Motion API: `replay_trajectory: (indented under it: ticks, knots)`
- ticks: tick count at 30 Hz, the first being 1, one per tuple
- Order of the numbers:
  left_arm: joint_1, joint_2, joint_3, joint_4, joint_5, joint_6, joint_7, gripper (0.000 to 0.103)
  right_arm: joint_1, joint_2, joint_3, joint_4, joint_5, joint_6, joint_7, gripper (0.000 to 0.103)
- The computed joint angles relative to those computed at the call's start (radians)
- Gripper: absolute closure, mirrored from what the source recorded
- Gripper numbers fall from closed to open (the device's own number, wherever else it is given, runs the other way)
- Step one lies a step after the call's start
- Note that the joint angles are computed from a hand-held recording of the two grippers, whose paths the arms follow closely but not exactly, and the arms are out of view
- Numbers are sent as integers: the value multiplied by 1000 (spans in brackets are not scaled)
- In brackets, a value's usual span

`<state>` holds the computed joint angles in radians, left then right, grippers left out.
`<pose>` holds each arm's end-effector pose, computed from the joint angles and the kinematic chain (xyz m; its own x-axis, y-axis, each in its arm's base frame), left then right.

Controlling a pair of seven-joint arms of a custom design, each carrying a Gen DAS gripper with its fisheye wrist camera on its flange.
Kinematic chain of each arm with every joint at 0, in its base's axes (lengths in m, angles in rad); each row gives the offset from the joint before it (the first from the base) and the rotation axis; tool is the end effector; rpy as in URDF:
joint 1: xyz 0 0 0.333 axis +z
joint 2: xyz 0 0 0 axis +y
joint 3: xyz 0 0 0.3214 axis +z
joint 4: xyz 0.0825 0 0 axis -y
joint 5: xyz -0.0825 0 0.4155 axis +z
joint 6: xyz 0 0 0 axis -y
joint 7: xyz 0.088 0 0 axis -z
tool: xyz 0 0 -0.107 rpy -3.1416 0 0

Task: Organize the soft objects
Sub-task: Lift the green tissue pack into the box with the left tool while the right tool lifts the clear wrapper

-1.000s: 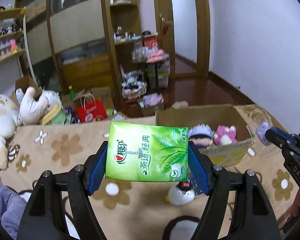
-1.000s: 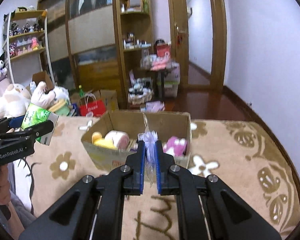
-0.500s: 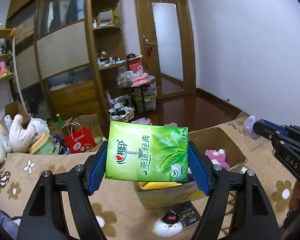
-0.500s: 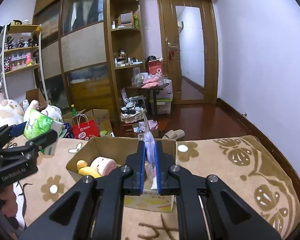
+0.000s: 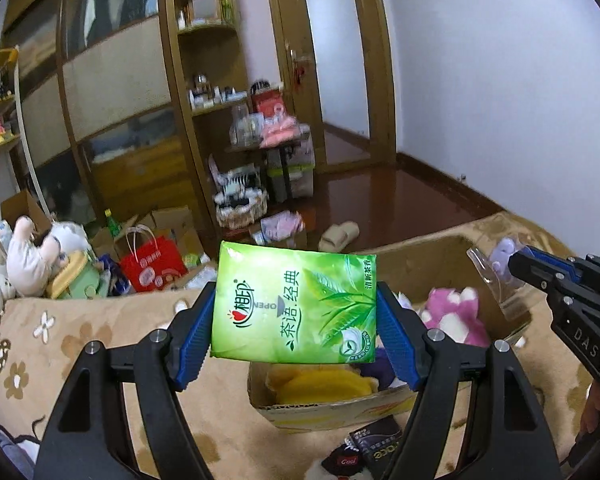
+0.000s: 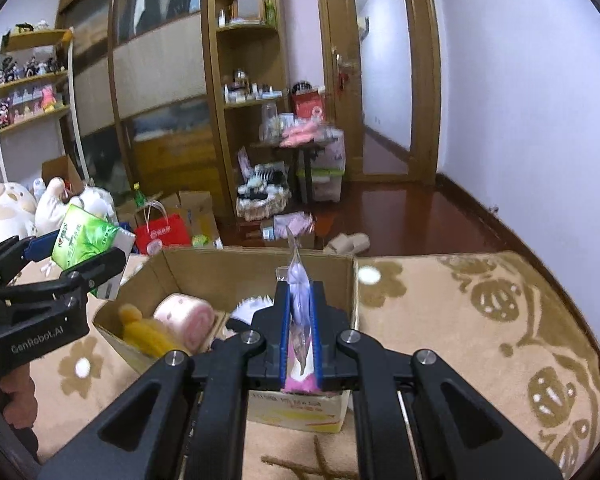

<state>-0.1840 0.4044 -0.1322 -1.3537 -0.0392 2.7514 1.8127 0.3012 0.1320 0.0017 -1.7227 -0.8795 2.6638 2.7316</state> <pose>0.7323 -0.2139 0.6169 -0.4141 -0.9032 -0.1126 -0.4560 0.3129 -0.8331 0.6436 0.2244 0.5833 -0.1802 -0.9799 -0.0857 -0.5103 0.1676 -0.8435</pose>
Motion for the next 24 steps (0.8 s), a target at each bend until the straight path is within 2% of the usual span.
replay_trajectory:
  ticks: [8, 20, 22, 24]
  knots:
    - [-5, 60, 4, 77, 7, -100, -23, 29, -8, 38, -6, 6, 92, 17, -69, 93]
    - [-10, 76, 8, 105, 38, -174, -24, 28, 0, 49, -15, 12, 132, -14, -84, 91]
    - [-5, 79, 3, 111, 30, -183, -22, 24, 0, 48, -15, 10, 133, -11, -84, 91]
    - [-8, 74, 9, 101, 35, -165, -34, 14, 2, 49, -15, 14, 129, -16, -85, 91]
